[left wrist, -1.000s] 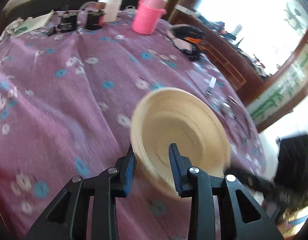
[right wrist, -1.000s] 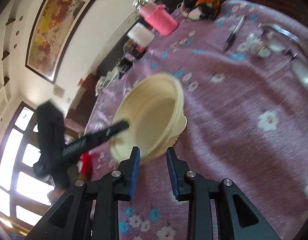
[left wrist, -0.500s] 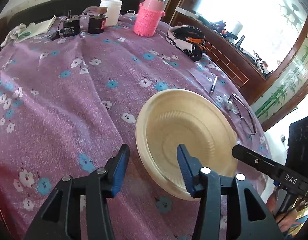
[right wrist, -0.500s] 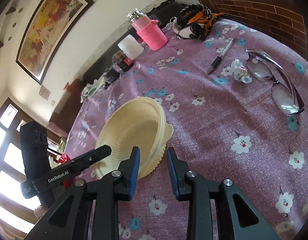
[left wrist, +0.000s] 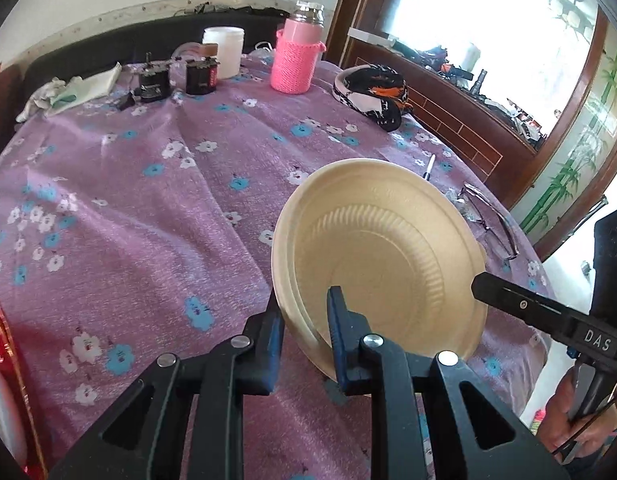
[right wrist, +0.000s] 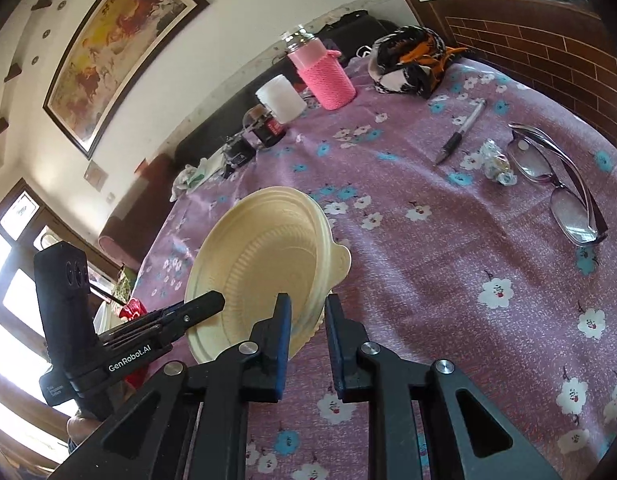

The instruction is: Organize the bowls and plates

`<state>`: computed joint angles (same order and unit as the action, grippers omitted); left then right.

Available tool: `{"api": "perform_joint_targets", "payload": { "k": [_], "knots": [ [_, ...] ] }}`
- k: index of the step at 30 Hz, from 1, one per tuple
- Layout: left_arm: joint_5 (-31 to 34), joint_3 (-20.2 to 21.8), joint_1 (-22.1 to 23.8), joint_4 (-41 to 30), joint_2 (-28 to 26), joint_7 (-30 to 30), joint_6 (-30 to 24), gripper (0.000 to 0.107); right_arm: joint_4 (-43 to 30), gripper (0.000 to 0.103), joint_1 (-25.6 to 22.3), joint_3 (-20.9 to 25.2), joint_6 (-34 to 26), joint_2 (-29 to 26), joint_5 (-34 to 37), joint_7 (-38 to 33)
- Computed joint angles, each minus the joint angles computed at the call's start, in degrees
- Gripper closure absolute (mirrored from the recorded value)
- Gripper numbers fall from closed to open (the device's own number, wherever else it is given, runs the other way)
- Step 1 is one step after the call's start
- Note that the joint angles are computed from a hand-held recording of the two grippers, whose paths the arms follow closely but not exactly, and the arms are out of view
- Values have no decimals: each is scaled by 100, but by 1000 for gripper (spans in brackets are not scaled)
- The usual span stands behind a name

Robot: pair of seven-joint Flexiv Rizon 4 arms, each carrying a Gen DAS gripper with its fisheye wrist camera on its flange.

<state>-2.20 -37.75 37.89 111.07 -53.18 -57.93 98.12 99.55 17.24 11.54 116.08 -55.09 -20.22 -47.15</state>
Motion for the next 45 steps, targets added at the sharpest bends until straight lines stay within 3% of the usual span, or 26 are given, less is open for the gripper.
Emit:
{"api": "perform_joint_targets", "payload": {
  "k": [6,19,45],
  "knots": [
    [260,234,-77,188,100,-174,520,87,-54,84,-3,59,-24,-48,-104,-26],
    [797,614,-166,224,111,-639,919,87,-135,84,53,120,-186,-91,-172,-55],
    [1285,760,35,320,103,-1090,1173,82,-283,84,246,182,-562,-89,-68,-230]
  ]
}}
